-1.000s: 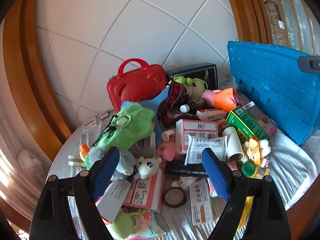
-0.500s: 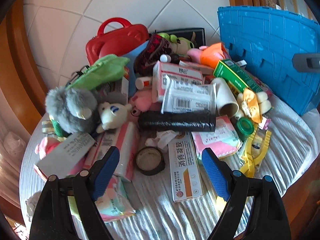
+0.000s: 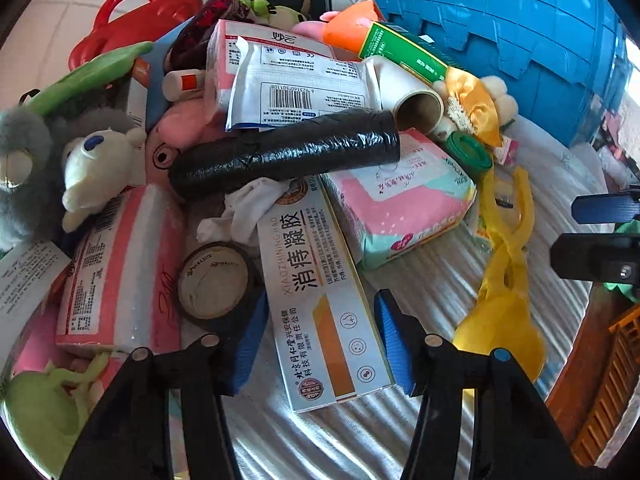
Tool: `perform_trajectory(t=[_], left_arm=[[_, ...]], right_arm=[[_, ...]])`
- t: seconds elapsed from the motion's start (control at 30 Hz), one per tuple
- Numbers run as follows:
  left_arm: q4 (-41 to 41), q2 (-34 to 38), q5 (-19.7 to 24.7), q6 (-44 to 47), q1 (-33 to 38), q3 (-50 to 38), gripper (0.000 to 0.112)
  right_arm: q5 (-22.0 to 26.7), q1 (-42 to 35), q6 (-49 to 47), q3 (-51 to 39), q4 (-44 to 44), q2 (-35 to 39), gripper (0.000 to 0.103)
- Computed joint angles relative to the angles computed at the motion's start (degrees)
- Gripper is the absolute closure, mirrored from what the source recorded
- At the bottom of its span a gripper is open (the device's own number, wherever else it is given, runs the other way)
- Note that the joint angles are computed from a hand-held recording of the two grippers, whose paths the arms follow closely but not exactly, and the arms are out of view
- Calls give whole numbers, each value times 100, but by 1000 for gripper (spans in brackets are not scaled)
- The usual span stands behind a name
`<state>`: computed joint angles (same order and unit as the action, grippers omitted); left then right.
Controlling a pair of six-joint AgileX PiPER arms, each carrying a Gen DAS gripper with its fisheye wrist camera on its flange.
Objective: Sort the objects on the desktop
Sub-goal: 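Grasp the ointment box with left gripper while right grasps the yellow plastic clip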
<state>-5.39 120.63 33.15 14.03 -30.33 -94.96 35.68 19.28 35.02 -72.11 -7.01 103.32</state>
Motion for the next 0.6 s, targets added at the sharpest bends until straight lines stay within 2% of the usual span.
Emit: perform_trajectory(t=[0.1,0.17,0.23,0.3,0.43,0.53,0.6], left_arm=[[-425,-78,-16,643,128,142,58],[-479,-41,42,738,158,112,58],[-370,25,137,659,150,61,58],[-665,46,127,782,234,69,58],[-685,143,132,674,220,-49,58],[-596,230,150,631,167,-186,57],[-829,337,255,808,215,-348,57]], right_arm=[[-98,6,339,58,390,172,28],[-119,27,535,55,537,289,31],[-77,29,628,-63,657,450,48],[-139,7,586,-164,847,580,53],[393,75,869,-780,554,1024,54],[473,110,1077,-943,358,1142,56],[644,193,1120,-1145,119,1261,56]])
